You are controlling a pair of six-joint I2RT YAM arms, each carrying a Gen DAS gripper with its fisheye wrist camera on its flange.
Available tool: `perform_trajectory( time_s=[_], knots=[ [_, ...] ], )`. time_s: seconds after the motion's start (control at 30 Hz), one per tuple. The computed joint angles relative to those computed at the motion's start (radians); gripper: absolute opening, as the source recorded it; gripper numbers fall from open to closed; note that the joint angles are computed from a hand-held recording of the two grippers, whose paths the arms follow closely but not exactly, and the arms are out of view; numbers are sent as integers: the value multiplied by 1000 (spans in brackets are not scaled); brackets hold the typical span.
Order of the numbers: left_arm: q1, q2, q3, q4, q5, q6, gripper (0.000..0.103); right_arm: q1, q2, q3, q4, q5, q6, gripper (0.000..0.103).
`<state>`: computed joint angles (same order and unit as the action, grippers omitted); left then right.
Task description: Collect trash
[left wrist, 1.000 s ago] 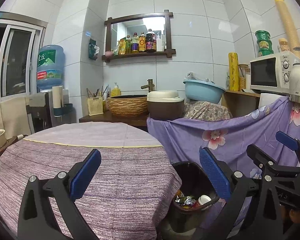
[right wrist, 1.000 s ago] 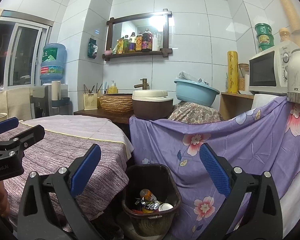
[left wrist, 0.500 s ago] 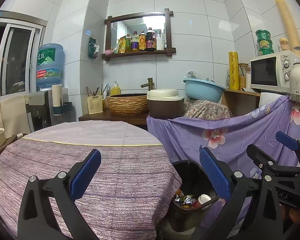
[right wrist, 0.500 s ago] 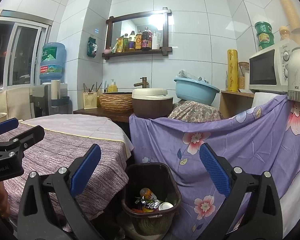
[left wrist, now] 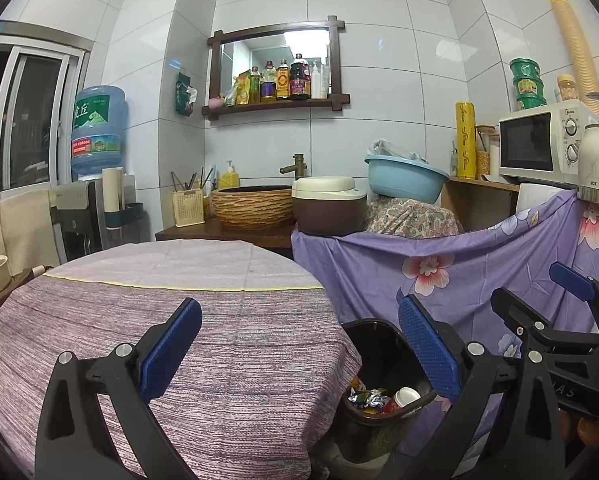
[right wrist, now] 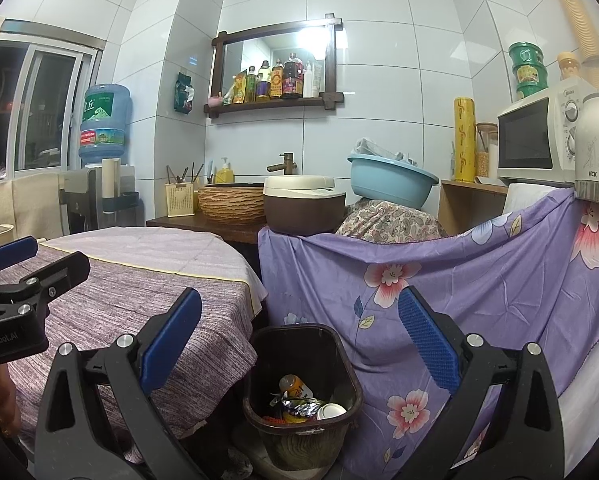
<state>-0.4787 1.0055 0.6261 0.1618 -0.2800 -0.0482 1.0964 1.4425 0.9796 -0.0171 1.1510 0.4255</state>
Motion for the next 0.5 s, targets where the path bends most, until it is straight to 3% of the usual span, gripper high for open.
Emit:
perform_trajectory(
  time_s=[0.5],
  knots=[
    [-13,-5,-22,12,-10,-1,98,1,2,2,-6,0,6,97]
  ],
)
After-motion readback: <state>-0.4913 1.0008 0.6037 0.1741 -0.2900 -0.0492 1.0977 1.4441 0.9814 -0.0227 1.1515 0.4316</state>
